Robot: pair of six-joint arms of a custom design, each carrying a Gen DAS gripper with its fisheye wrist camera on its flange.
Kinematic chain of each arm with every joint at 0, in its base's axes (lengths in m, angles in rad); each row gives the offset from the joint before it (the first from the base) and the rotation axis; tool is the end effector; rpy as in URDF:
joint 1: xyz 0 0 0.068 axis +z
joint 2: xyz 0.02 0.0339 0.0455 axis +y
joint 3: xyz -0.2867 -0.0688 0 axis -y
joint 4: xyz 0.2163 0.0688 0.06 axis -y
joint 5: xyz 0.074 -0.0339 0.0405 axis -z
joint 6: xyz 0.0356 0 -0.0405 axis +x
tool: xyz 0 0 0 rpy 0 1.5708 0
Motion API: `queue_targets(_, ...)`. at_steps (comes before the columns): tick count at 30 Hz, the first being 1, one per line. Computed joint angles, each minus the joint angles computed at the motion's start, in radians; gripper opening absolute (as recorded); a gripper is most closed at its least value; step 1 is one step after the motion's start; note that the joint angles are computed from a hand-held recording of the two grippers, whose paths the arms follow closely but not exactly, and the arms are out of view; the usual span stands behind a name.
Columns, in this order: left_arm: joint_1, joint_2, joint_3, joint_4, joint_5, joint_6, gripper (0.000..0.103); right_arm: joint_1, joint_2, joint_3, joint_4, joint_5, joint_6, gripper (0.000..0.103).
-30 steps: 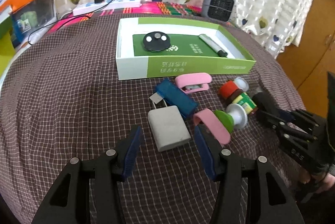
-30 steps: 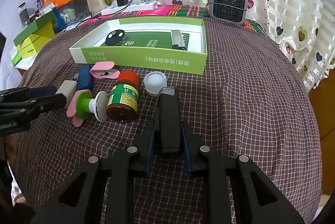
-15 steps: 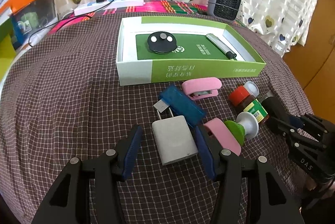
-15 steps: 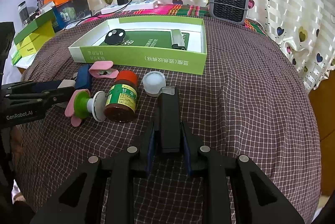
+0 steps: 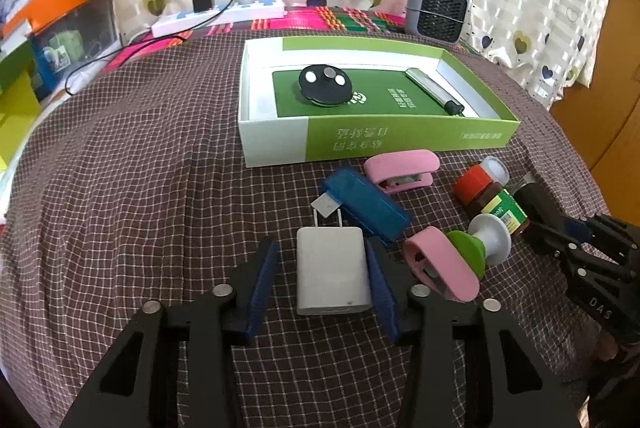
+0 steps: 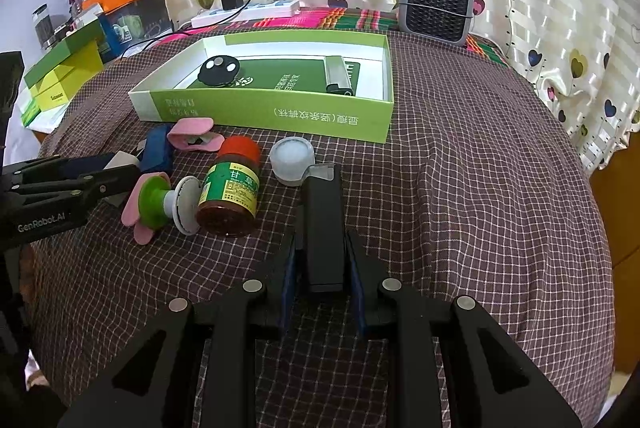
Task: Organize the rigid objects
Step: 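Reach the left tool to the white charger while the right tool reaches the black bar, then close the left tool on the white charger while the right tool grips the black bar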
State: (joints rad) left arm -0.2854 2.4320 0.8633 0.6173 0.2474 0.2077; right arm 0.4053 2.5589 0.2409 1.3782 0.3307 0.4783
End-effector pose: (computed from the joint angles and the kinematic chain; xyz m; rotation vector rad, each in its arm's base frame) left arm 0.3439 -0.1100 -0.0042 0.7099 2.4115 -0.3433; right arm 0.2067 0.0761 -0.0151 0.2215 2.4299 -0.0275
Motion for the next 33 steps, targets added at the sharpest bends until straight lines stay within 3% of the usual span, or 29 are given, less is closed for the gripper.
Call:
queue_targets(5, 0.006, 0.001, -0.002, 0.008, -0.003, 0.000, 0.033, 0.001, -0.001, 0.000, -0.001, 0.000, 0.002, 0.024)
queue_targets(33, 0.012, 0.004, -0.002, 0.012, 0.004, 0.003, 0.033, -0.004, -0.002, -0.004, 0.006, -0.006, 0.000, 0.024)
